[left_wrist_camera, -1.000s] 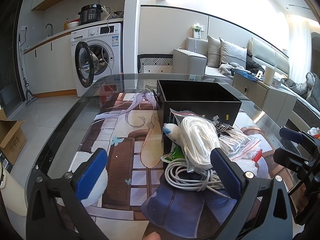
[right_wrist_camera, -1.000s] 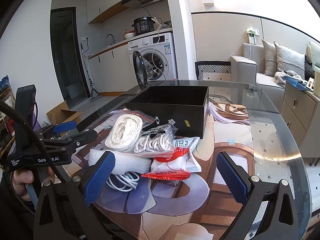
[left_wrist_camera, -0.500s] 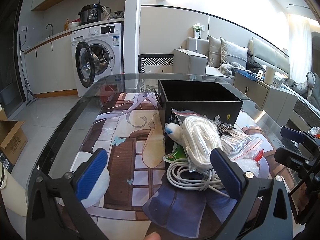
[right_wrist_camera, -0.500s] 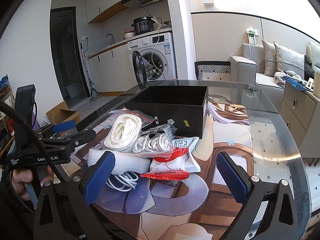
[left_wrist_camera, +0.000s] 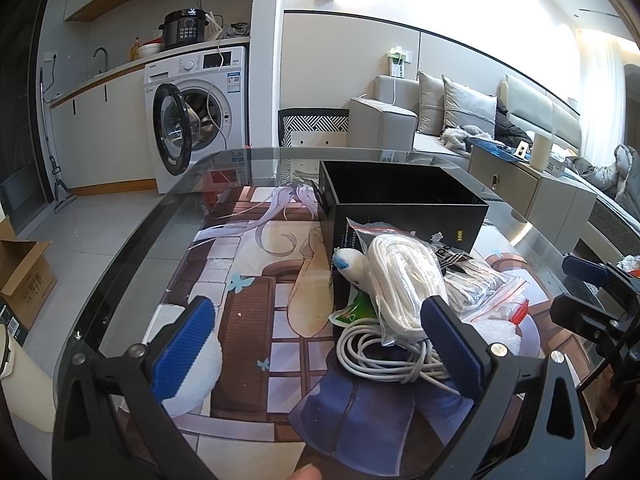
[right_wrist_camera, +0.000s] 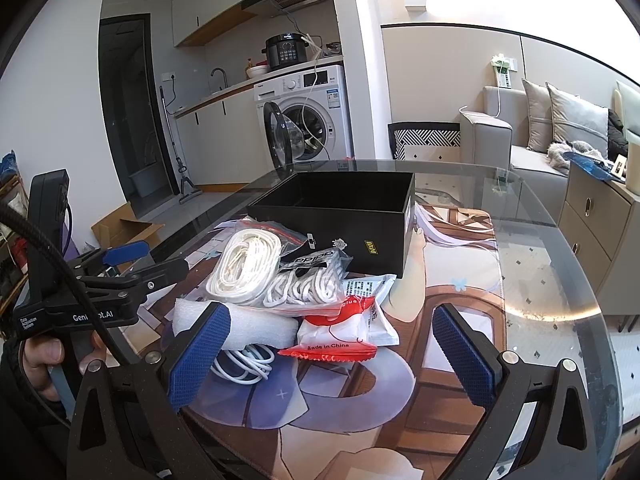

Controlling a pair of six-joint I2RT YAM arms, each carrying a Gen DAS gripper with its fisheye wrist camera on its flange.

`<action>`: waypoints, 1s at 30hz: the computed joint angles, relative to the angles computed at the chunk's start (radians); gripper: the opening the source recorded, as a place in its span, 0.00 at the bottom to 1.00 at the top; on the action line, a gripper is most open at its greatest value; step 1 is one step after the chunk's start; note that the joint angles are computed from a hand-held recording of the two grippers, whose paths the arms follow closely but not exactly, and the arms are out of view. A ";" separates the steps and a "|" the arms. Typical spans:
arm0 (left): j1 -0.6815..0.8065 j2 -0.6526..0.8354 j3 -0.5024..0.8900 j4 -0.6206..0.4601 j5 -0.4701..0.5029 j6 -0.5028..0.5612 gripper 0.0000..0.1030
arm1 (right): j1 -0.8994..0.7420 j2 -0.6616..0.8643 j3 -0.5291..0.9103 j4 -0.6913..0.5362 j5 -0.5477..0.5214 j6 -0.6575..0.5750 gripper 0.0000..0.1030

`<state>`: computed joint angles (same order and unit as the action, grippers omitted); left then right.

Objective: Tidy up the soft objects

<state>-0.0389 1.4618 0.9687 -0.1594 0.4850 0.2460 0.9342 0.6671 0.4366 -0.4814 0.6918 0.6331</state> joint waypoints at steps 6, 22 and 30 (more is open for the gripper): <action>0.006 0.002 0.003 -0.002 0.004 0.003 1.00 | -0.006 -0.002 0.003 -0.007 -0.004 0.003 1.00; 0.010 0.010 0.013 -0.007 0.004 0.005 1.00 | -0.023 -0.011 0.001 -0.006 -0.017 -0.006 1.00; 0.010 0.013 0.015 -0.011 0.004 0.005 1.00 | -0.038 -0.014 0.001 -0.005 -0.027 -0.018 1.00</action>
<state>-0.0290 1.4750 0.9838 -0.1700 0.4892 0.2509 0.8966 0.6531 0.4378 -0.4860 0.6650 0.6152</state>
